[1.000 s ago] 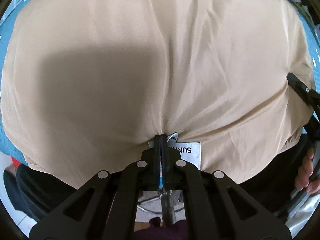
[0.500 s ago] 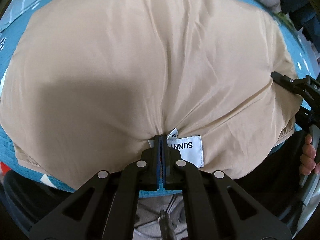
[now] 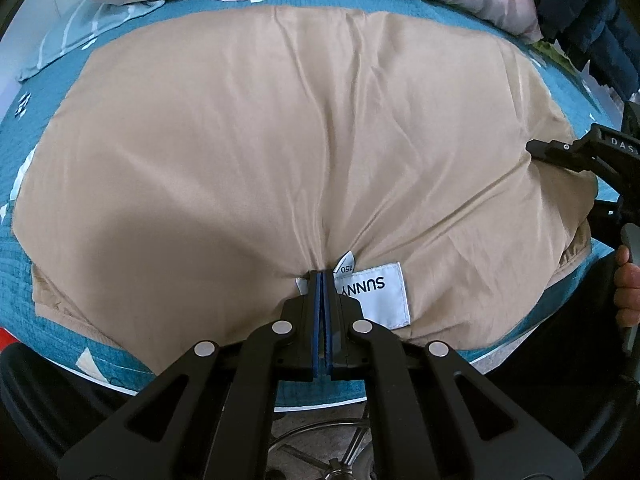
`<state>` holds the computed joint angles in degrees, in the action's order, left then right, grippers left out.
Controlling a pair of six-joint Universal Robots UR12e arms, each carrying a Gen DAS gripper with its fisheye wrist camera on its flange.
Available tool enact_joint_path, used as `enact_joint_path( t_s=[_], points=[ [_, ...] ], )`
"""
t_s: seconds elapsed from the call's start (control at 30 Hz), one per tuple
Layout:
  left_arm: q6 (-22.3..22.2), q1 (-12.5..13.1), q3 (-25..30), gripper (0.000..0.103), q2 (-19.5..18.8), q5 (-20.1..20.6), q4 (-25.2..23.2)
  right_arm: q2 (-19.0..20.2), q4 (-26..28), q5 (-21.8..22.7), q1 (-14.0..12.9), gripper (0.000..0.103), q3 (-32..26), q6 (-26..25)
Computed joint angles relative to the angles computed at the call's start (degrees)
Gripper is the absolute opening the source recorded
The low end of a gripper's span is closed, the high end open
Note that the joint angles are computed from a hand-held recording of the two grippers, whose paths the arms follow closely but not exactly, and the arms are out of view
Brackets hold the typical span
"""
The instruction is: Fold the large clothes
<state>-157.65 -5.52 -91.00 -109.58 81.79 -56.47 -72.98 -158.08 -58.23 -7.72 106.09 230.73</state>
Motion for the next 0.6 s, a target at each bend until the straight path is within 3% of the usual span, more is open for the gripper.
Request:
enact_joint_path(
  t_s=[0.13, 0.17, 0.2, 0.23, 0.27, 0.3, 0.37, 0.6],
  points=[
    [0.7, 0.5, 3.0, 0.008, -0.9, -0.3, -0.8, -0.4, 1.8, -3.1, 0.9, 0.034, -1.0, -1.6],
    [1.0, 0.5, 2.8, 0.017, -0.5, 0.0, -0.5, -0.5, 1.6, -3.9, 1.1, 0.031, -1.0, -1.4],
    [1.0, 0.4, 3.3, 0.036, -0.8, 0.5, 0.1, -0.7, 1.2, -4.4, 1.1, 0.029, -0.9, -0.9],
    [1.3, 0.5, 2.6, 0.049, -0.6, 0.3, 1.5, -1.0, 0.2, -4.9, 1.2, 0.027, -0.6, 0.2],
    [2.1, 1.0, 2.2, 0.069, -0.1, -2.2, 1.8, -1.2, -0.4, -5.3, 1.2, 0.025, -0.4, 0.7],
    [2.2, 1.1, 1.7, 0.074, 0.3, -2.5, 2.9, -1.4, -0.8, -5.7, 1.3, 0.025, -0.4, 0.7],
    [3.0, 0.5, 0.3, 0.076, 0.9, -1.3, 5.3, -2.0, -1.0, -7.2, 1.7, 0.023, -0.8, -0.4],
    [1.9, 0.1, 0.6, 0.077, 0.9, -1.9, 5.5, -3.1, -2.5, -8.9, 2.6, 0.02, -2.5, -1.9]
  ],
)
